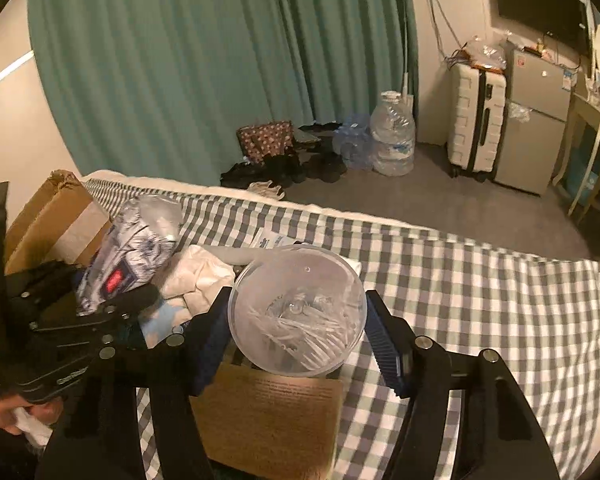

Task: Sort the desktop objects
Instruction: 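Carry the tissue pack and the swab cup with both tools toward the cardboard box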

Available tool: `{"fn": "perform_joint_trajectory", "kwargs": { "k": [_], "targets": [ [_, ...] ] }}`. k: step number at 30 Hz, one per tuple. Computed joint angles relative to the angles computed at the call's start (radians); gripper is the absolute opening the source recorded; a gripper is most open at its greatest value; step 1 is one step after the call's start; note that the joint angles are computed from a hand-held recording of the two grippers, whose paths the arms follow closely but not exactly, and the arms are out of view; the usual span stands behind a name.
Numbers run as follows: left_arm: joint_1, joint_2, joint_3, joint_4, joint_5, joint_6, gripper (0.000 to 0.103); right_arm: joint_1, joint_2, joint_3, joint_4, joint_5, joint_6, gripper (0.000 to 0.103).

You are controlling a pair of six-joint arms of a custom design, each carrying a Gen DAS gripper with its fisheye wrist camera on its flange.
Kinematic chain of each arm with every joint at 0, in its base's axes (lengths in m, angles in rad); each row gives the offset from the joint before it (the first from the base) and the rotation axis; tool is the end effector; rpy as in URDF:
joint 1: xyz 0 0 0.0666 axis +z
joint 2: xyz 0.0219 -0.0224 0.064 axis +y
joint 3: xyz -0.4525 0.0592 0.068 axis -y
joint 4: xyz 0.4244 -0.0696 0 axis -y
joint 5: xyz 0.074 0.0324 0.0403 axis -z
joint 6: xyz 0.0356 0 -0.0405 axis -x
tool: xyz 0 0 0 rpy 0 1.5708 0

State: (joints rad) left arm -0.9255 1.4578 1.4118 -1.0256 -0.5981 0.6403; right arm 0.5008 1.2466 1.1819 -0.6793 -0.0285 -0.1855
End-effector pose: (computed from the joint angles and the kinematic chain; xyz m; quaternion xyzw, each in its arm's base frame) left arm 0.3235 -0.3970 0.4775 0.0596 0.9269 0.0359 0.3687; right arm 0.3911 0.2148 0.4794 -0.1494 0.9034 0.1474 0.3739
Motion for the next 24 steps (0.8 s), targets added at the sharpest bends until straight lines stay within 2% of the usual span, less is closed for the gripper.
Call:
{"fn": "perform_joint_trajectory", "kwargs": {
  "k": [11, 24],
  "targets": [
    [-0.012, -0.036, 0.033, 0.032, -0.040, -0.031, 0.043, 0.027, -0.041, 0.025, 0.003, 0.053, -0.019, 0.063],
    [-0.067, -0.070, 0.075, 0.074, -0.107, -0.098, 0.043, 0.091, -0.165, 0.013, -0.068, 0.242, -0.029, 0.063]
  ]
}}
